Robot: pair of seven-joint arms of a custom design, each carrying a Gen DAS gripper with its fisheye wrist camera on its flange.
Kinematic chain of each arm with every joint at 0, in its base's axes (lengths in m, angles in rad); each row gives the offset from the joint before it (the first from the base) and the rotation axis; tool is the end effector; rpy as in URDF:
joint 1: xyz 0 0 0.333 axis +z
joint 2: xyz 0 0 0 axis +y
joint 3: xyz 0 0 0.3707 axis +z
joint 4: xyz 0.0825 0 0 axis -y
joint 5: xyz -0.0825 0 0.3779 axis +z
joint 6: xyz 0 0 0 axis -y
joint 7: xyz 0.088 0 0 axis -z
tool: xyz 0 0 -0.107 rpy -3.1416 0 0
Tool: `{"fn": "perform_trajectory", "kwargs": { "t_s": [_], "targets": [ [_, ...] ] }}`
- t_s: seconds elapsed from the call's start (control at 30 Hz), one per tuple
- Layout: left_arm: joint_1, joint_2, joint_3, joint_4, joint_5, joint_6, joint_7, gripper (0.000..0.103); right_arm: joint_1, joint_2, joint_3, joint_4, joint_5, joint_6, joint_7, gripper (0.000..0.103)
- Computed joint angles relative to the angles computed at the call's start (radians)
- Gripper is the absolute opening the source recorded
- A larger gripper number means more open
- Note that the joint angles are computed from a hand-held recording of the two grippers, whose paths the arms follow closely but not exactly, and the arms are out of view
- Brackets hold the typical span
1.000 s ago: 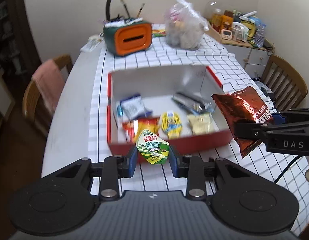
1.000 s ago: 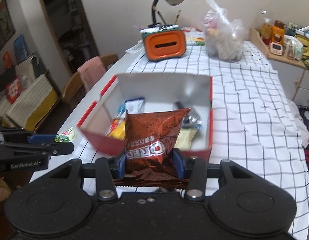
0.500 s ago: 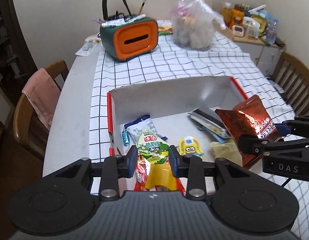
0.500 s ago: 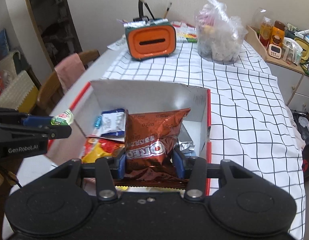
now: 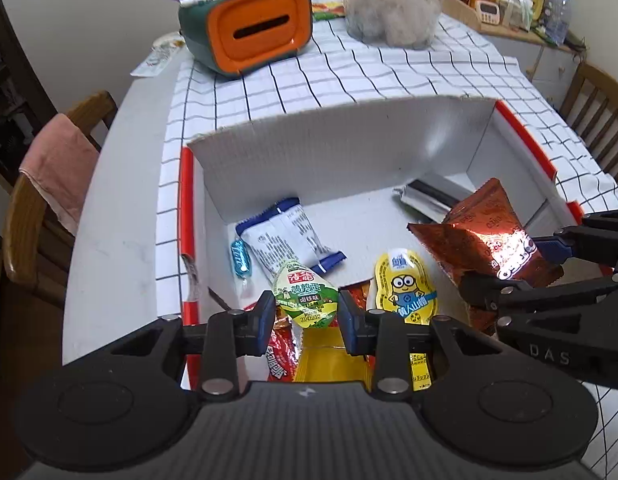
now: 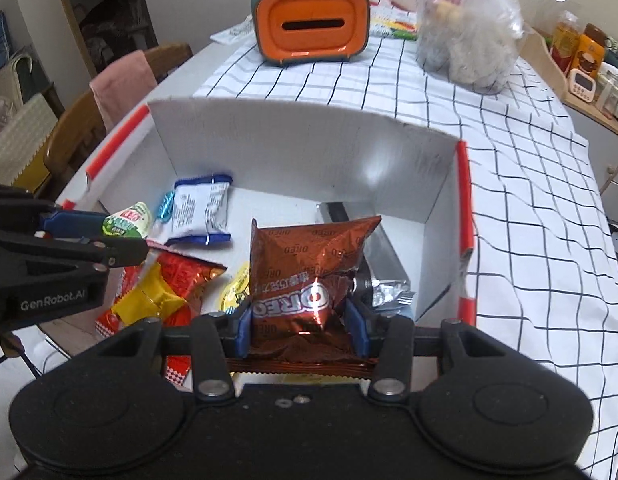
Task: Organize snacks
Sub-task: 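Open the left tool in the box while the right tool releases the Oreo bag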
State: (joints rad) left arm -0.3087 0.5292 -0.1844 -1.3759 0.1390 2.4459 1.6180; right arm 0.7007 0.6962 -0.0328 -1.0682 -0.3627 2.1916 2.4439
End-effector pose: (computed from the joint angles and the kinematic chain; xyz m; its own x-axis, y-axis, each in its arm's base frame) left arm 0.6965 -0.3323 0.5238 -0.5244 -0.8491 -0.0636 -0.7092 0.4768 -0.5194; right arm 0.6397 0.5012 0.5146 -0.0304 -0.9983 -0.0496 -0.8517 0.0519 -0.5215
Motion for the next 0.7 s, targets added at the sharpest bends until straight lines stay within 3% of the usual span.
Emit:
{"fn": "perform_trajectory", "kwargs": {
  "t_s": [0.2, 0.47, 0.6, 0.7],
  "targets": [
    [-0.011, 0.033, 0.011, 0.048, 0.010, -0.060, -0.017, 0.033, -0.008, 0.020, 0.009, 0.030, 0.024, -0.034, -0.031, 0.046],
    [-0.014, 0.029, 0.015, 0.040, 0.024, -0.062, -0.036, 0.033, -0.002, 0.014, 0.003, 0.015, 0.021, -0.035, -0.023, 0.047],
    [-0.014, 0.007, 0.019, 0.007, 0.037, -0.034, -0.052, 0.055, 0.001, 0.003, 0.003, 0.001, 0.017, -0.033, -0.012, 0.050],
    [-0.001, -0.016, 0.010, -0.018, 0.025, -0.013, -0.050, 0.057, 0.006, -0.019, 0.001, -0.033, 0.006, -0.008, 0.009, 0.059]
  ]
}}
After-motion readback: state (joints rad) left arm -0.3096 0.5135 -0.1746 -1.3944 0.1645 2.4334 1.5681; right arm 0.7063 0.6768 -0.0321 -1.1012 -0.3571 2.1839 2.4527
